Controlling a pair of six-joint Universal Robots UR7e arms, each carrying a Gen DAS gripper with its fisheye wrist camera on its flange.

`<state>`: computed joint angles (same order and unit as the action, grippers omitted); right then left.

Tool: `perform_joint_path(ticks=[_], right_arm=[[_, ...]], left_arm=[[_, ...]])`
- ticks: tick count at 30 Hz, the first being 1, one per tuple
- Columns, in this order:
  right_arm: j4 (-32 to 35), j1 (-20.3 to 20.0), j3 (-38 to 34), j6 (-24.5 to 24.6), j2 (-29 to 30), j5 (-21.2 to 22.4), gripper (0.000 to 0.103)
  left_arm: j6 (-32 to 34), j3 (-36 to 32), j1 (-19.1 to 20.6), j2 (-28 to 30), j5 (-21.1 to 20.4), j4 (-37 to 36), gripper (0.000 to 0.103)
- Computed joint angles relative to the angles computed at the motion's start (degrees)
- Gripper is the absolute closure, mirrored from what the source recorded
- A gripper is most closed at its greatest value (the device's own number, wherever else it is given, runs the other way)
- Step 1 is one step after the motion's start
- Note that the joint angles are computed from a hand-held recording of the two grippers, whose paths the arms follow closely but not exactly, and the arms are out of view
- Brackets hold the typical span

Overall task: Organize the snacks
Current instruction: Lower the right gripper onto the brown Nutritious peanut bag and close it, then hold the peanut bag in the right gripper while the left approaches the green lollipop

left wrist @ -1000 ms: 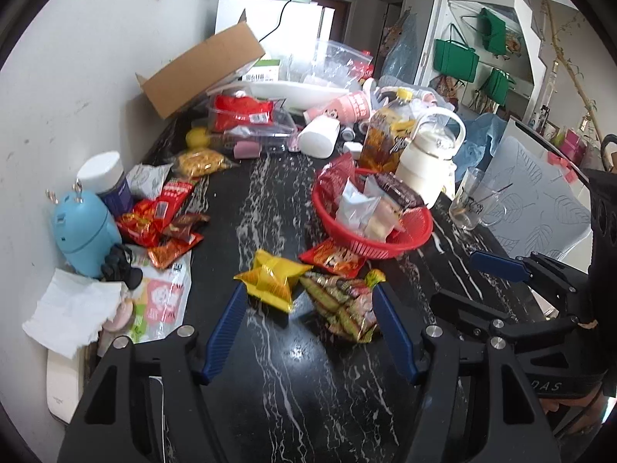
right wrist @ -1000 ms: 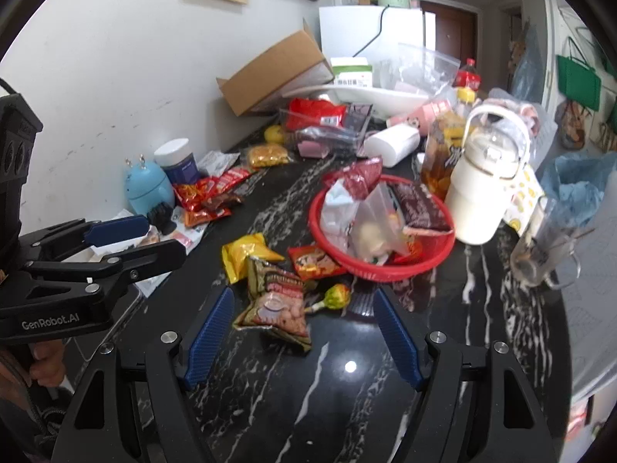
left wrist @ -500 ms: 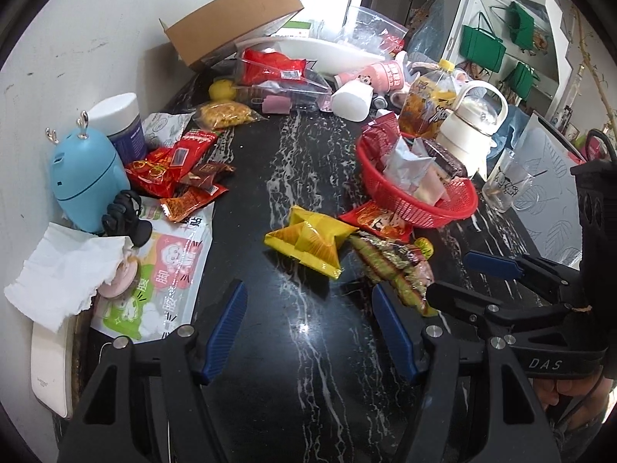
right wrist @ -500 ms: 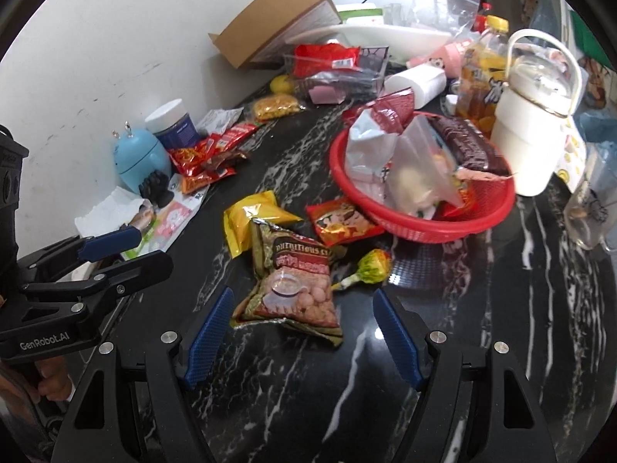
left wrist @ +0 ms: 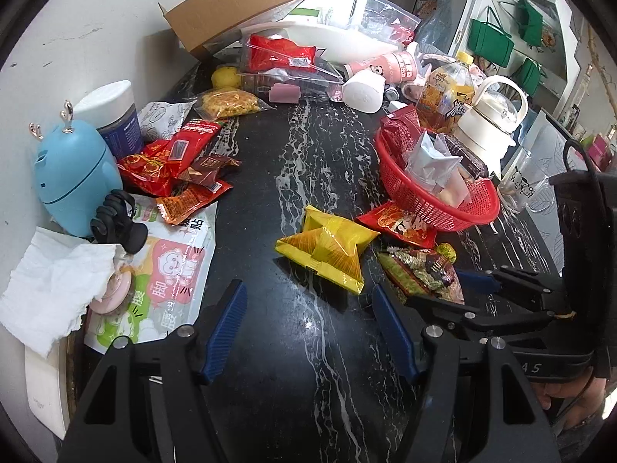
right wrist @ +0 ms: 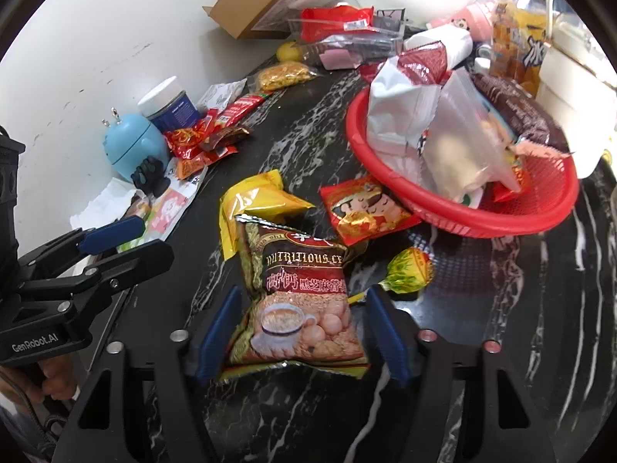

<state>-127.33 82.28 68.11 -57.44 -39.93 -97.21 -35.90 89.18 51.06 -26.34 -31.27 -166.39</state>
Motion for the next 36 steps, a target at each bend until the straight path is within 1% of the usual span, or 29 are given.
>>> perform_joint_path(ticks=[1, 2, 4, 9, 16, 22, 25, 32, 36], right_arm=[[1.4, -0.1, -0.7, 0.1, 0.3, 0.2, 0.048], [1.8, -0.2, -0.8, 0.2, 0.3, 0.8, 0.05], [1.6, -0.4, -0.4, -0.4, 0.0, 1.4, 0.056], [2.0, -1.0, 0.0, -0.8, -1.2, 2.6, 0.059], [1.5, -2.3, 1.8, -0.9, -4.3, 5.0, 0.059], [-0.3, -3.7, 3.0, 0.1, -6.5, 5.4, 0.059], [-2.0, -4.5, 3.3, 0.9, -7.0, 4.8, 0.059], [-5.7, -6.0, 2.5, 2.3, -6.8, 3.1, 0.059], [-6.1, -6.4, 0.9, 2.8, -6.1, 2.7, 0.059]], left_arm=[[-0.1, -0.2, 0.0, 0.0, 0.1, 0.4, 0.037], [-0.1, -0.5, 0.1, 0.1, 0.1, 0.8, 0.037], [0.1, -0.8, 0.1, 0.2, 0.1, 1.2, 0.037], [1.1, -1.7, -0.3, 0.7, 0.0, 1.5, 0.037], [4.1, -4.2, -0.8, 2.4, -1.3, 0.9, 0.037], [7.2, -7.4, -1.2, 4.8, -2.7, 0.9, 0.037], [8.6, -9.9, -1.0, 6.4, -4.0, 1.8, 0.037], [12.3, -15.9, -0.4, 10.2, -5.6, 4.2, 0.037], [14.7, -19.3, 0.3, 12.1, -7.5, 3.8, 0.037]])
